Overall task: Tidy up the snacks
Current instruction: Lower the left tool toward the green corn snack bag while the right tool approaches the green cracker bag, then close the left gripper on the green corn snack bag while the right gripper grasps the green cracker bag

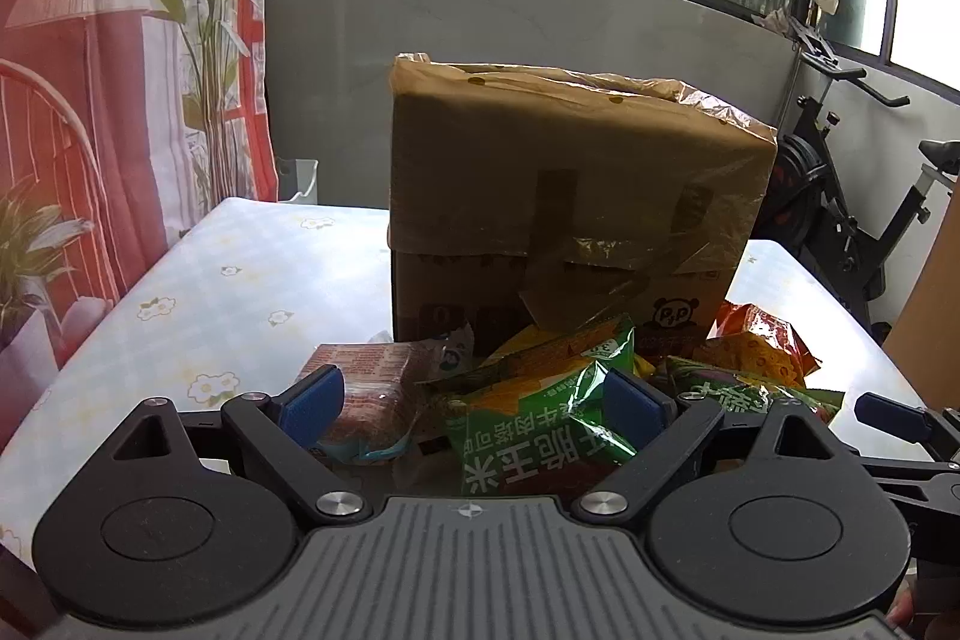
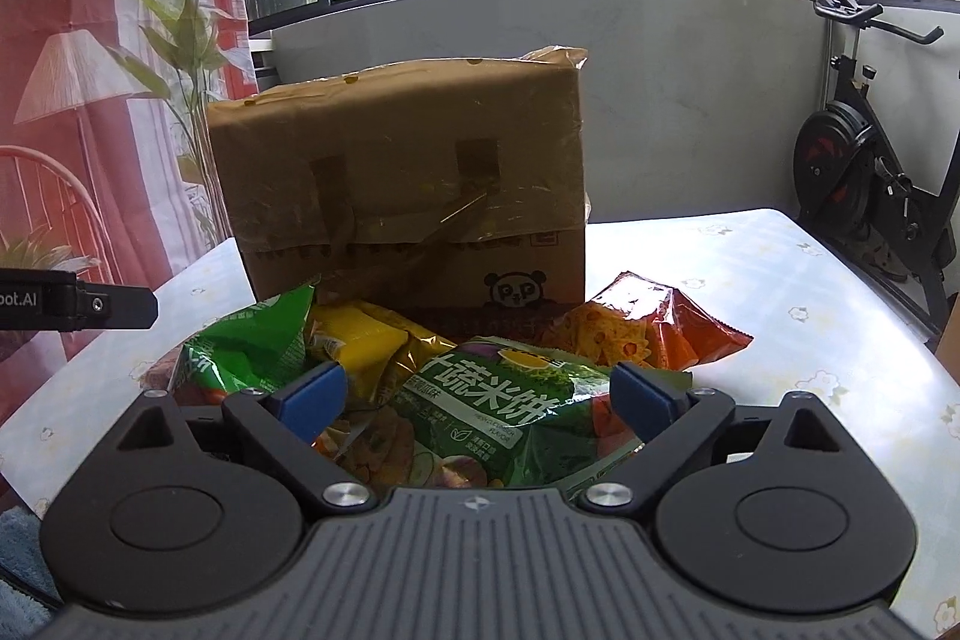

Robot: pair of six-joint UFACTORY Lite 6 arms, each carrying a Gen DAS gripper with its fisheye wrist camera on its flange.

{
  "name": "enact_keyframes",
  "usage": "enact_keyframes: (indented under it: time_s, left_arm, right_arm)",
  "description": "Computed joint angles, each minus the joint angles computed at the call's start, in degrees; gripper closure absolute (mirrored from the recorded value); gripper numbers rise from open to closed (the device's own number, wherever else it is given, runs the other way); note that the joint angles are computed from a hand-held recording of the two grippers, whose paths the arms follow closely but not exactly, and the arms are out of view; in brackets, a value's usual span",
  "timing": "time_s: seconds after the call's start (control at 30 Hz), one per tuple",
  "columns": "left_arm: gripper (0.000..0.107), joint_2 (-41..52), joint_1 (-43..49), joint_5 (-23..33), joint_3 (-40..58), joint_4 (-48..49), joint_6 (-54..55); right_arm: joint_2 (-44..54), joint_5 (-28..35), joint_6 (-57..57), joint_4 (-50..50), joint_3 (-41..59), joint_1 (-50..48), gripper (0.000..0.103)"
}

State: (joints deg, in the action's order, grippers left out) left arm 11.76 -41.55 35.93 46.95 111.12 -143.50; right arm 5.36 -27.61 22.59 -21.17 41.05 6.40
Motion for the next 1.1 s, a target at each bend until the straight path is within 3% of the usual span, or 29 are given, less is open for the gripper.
enact_keyframes:
  time_s: [0.27, 0.57, 0.67, 0.73, 0.83, 1.1]
  left_arm:
    - [0.012, 6.8, 3.0, -4.9, 4.1, 6.2, -9.1]
    - [0.013, 11.3, 6.4, -7.3, 3.8, 25.9, -30.8]
    - [0.019, 13.1, 6.9, -9.5, 5.0, 25.4, -29.9]
    - [0.024, 12.0, 6.6, -6.1, 2.3, 27.9, -32.3]
    - [0.028, 10.4, 5.6, -5.0, 1.1, 23.2, -26.7]
    - [0.028, 5.6, 3.0, 0.8, -3.5, 16.8, -21.0]
  right_arm:
    - [2.8, 0.2, 3.9, -3.3, 1.6, -2.1, 0.007]
    - [4.3, 0.5, 6.9, -7.0, 2.7, -2.6, 0.007]
    - [4.6, 1.0, 7.0, -6.8, 3.0, -2.6, 0.006]
    - [5.0, 1.6, 7.3, -6.7, 3.4, -2.5, 0.006]
    - [5.2, 1.8, 9.1, -8.0, 3.5, -2.8, 0.006]
    - [8.6, 2.3, 16.9, -12.1, 6.0, -3.3, 0.006]
